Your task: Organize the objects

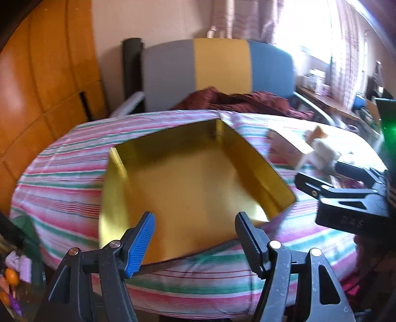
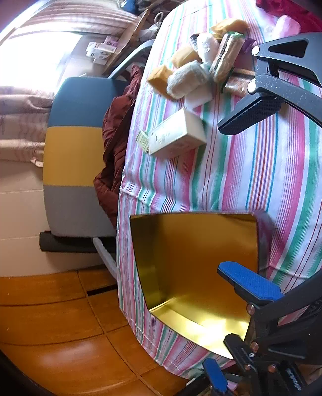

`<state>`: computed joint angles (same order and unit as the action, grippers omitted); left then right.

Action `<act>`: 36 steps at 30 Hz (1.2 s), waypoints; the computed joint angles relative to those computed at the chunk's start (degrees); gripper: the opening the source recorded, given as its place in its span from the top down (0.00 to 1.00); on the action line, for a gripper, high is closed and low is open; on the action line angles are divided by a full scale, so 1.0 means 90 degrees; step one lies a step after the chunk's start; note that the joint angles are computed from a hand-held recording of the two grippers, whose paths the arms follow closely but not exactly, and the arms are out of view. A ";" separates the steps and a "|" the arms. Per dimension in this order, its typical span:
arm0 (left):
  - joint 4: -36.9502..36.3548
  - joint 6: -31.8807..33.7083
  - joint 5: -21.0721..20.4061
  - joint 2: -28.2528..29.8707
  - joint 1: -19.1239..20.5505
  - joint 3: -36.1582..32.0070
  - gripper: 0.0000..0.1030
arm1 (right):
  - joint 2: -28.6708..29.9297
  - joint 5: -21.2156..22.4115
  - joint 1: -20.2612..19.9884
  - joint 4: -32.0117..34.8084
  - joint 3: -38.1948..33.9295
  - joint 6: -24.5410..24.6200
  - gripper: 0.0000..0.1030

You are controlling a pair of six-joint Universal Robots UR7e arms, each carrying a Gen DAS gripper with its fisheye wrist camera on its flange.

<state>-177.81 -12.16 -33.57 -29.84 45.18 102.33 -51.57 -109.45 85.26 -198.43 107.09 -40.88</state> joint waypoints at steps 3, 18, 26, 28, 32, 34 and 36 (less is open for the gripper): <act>0.0061 0.0253 -0.0387 0.0067 -0.0007 -0.0145 0.34 | -0.0188 -0.0066 -0.0128 -0.0007 0.0075 0.0009 0.00; 0.1200 0.1504 -0.2253 0.0955 -0.0002 -0.1785 0.33 | -0.1891 -0.0895 -0.1224 0.1906 0.0147 0.1052 0.00; 0.2300 0.1643 -0.3079 0.1776 0.0103 -0.3130 0.25 | -0.1866 -0.1447 -0.1528 0.2971 -0.0265 0.1570 0.00; 0.2467 0.1694 -0.3167 0.1956 0.0113 -0.3415 0.20 | -0.1856 -0.1473 -0.1559 0.3036 -0.0282 0.1618 0.01; 0.2959 0.1871 -0.3359 0.2396 0.0154 -0.4138 0.19 | -0.1814 -0.1554 -0.1620 0.3102 -0.0333 0.1809 0.09; 0.3146 0.1910 -0.3502 0.2562 0.0170 -0.4435 0.19 | -0.1823 -0.1529 -0.1647 0.3180 -0.0351 0.1869 0.16; 0.3345 0.2004 -0.3581 0.2769 0.0176 -0.4769 0.19 | -0.1817 -0.1534 -0.1673 0.3182 -0.0356 0.1872 0.17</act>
